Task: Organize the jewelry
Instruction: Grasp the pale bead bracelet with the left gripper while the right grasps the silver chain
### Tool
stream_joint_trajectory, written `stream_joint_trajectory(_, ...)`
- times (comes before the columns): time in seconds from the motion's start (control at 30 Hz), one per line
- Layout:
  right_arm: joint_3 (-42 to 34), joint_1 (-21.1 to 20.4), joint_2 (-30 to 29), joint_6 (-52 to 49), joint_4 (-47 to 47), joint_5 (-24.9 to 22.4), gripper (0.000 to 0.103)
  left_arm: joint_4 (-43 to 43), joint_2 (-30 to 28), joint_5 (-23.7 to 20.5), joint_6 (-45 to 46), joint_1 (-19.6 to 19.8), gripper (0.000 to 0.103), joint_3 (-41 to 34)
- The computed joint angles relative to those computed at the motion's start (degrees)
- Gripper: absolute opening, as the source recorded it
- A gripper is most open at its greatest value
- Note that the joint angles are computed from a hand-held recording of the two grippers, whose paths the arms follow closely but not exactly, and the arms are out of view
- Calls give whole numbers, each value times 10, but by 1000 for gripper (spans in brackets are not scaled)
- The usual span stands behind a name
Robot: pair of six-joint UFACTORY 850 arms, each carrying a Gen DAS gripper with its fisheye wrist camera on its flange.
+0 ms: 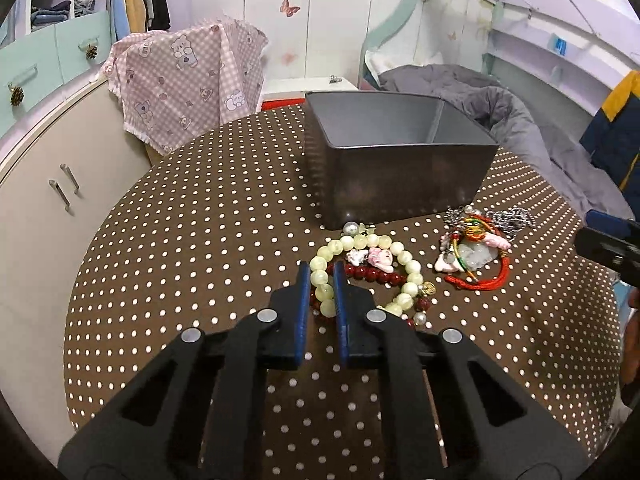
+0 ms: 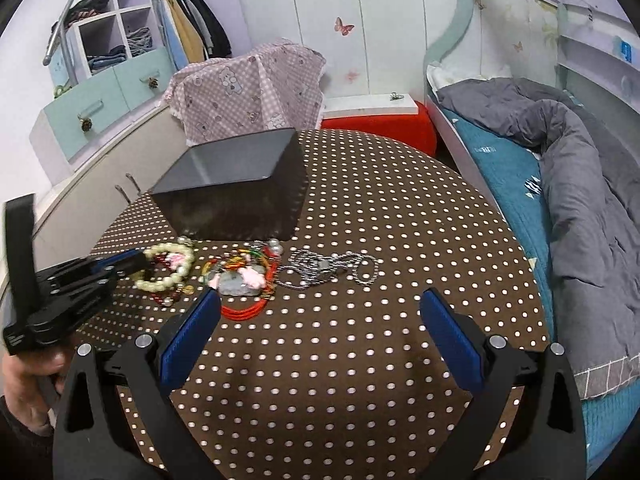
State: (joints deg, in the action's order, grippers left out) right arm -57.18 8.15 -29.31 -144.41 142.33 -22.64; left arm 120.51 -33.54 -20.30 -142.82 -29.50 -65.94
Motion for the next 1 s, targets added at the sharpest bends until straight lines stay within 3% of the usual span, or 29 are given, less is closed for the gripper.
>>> stream_joint_trajectory(0.1,-11,0,-11,-19,20,14,96,51,14,-14,-57,-5,10,20)
stream_joint_trajectory(0.33,-75,11,-56,-72,61,66,96,91,44,-47,-88,-13,10,45)
stream_joint_trajectory(0.43,-112,22,-83,-36,0,102,94,101,47,-48,-94,-14,10,45)
stream_joint_trajectory(0.5,-127,29,-95,1,-52,123,78,77,43,-43,-69,-12,10,41)
stream_joint_trajectory(0.53,-125,30,-93,0,-54,119,77,49,38,-41,-44,-13,11,35)
stream_joint_trajectory(0.6,-119,30,-89,-16,-41,113,60,1,27,-36,-11,-9,12,26)
stream_joint_trajectory(0.63,-118,30,-88,-17,-41,112,60,-24,19,-19,10,-4,16,17)
stream_joint_trajectory(0.67,-117,30,-88,-21,-36,111,60,-36,14,-13,20,-2,39,12)
stream_joint_trajectory(0.7,-117,29,-87,-22,-35,111,60,-36,11,-15,17,-1,72,11)
stream_joint_trajectory(0.73,-116,29,-87,-23,-34,111,60,-25,8,-28,4,-2,75,11)
stream_joint_trajectory(0.93,-118,30,-87,-17,-40,113,60,-36,-7,-5,16,8,74,-8)
stream_joint_trajectory(1.0,-119,30,-87,-11,-44,112,59,-44,-12,15,29,13,41,-16)
